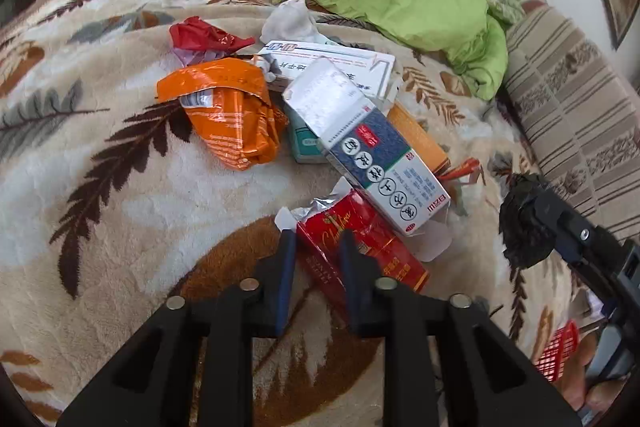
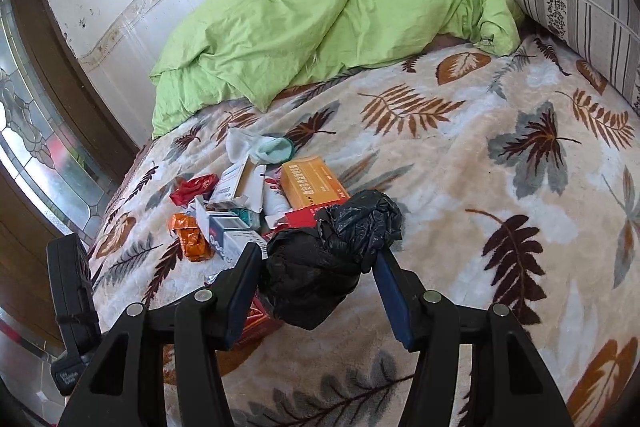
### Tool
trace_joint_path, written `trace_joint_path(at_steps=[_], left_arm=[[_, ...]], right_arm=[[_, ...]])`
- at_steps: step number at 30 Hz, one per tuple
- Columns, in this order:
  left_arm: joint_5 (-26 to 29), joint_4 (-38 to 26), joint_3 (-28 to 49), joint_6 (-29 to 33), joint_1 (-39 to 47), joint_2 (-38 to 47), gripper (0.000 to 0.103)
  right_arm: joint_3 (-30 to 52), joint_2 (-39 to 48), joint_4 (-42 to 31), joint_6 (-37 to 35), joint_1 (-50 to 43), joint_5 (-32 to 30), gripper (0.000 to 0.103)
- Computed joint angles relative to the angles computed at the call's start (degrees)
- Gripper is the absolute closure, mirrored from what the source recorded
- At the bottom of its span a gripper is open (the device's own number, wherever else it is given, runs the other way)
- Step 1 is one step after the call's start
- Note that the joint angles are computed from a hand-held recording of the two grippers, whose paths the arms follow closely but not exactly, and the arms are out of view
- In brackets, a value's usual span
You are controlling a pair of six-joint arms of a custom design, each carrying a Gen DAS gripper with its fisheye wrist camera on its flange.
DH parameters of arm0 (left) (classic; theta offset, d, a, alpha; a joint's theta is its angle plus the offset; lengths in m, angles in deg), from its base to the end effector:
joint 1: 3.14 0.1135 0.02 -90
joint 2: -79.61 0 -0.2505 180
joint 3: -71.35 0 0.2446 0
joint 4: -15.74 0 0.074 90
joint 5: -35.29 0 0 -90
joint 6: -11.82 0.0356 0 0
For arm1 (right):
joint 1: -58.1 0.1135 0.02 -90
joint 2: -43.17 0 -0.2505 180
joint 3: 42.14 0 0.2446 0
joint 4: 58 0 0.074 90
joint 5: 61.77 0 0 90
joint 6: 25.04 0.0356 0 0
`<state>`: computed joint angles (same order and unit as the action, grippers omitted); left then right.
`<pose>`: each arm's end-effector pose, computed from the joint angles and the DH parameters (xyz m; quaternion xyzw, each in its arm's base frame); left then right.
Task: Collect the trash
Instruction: 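Grasp the black plastic bag with right tool while left tool grasps red cigarette pack, then carry both items to the red wastebasket and open both tools to drop them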
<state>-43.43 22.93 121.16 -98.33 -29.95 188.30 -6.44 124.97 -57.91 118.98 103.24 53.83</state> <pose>0.2594 -0.1389 0.0559 0.0868 0.9366 -0.2153 0.2625 0.1714 0.1505 0.1089 0.1527 0.8950 0.1449 0.3932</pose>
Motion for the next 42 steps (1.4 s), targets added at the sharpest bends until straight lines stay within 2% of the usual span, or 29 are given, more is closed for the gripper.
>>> trace_joint_path(at_steps=[1,2,4,9,11,14,18,22,27,34,40,42], left_arm=[[-0.37,-2.10,0.70,-1.19,-0.55,-0.17,0.037],[0.08,-1.89,0.22,-2.41,-0.64,-0.47,0.026],[-0.22,-0.26,-1.11,-3.51,-2.12,-1.65,0.026],[-9.72,-4.47,2.82,-5.67,-10.01,0.88,0.025],[-15.73,-5.33,4.85,-6.81,-13.08,2.28,0.025],[-19.75,-5.68,7.60,-7.57,-14.00,4.74,0.025],[-17.52,-5.47,6.96,-5.04,-12.71,3.97,0.030],[-14.17,-4.12,1.98,-2.50,-10.07,0.10,0.032],[-6.12,-0.75,-5.20,-0.51,-3.14,-5.36,0.033],[-9.15,3.34,-10.23,1.56,-2.41,-12.10,0.033],[-17.91,9.84,-14.54,4.90,-8.87,-18.55,0.033],[-19.57,9.90,-14.29,6.28,-10.46,-19.05,0.033]], right_arm=[[-0.48,-0.66,-0.21,0.11,-0.36,0.01,0.042],[-1.08,-1.53,-0.43,0.21,-0.76,0.00,0.042],[-1.98,-2.94,-0.89,0.35,-1.49,0.06,0.042],[-3.94,-6.67,-2.14,0.94,-2.80,1.05,0.042],[-4.72,-8.51,-3.01,0.90,-3.44,1.37,0.042],[-5.64,-9.85,-3.56,0.64,-4.27,0.95,0.042],[-6.11,-9.66,-3.21,0.37,-4.77,-0.29,0.042],[-5.77,-8.98,-2.00,0.11,-4.30,-1.10,0.042],[-3.83,-6.62,-1.02,-0.59,-1.66,-0.29,0.042],[-2.09,-3.62,-0.01,-1.49,-0.07,-0.18,0.042],[-1.38,-2.55,0.58,-2.88,0.81,-0.03,0.042],[-1.48,-2.72,0.80,-3.07,1.01,0.14,0.042]])
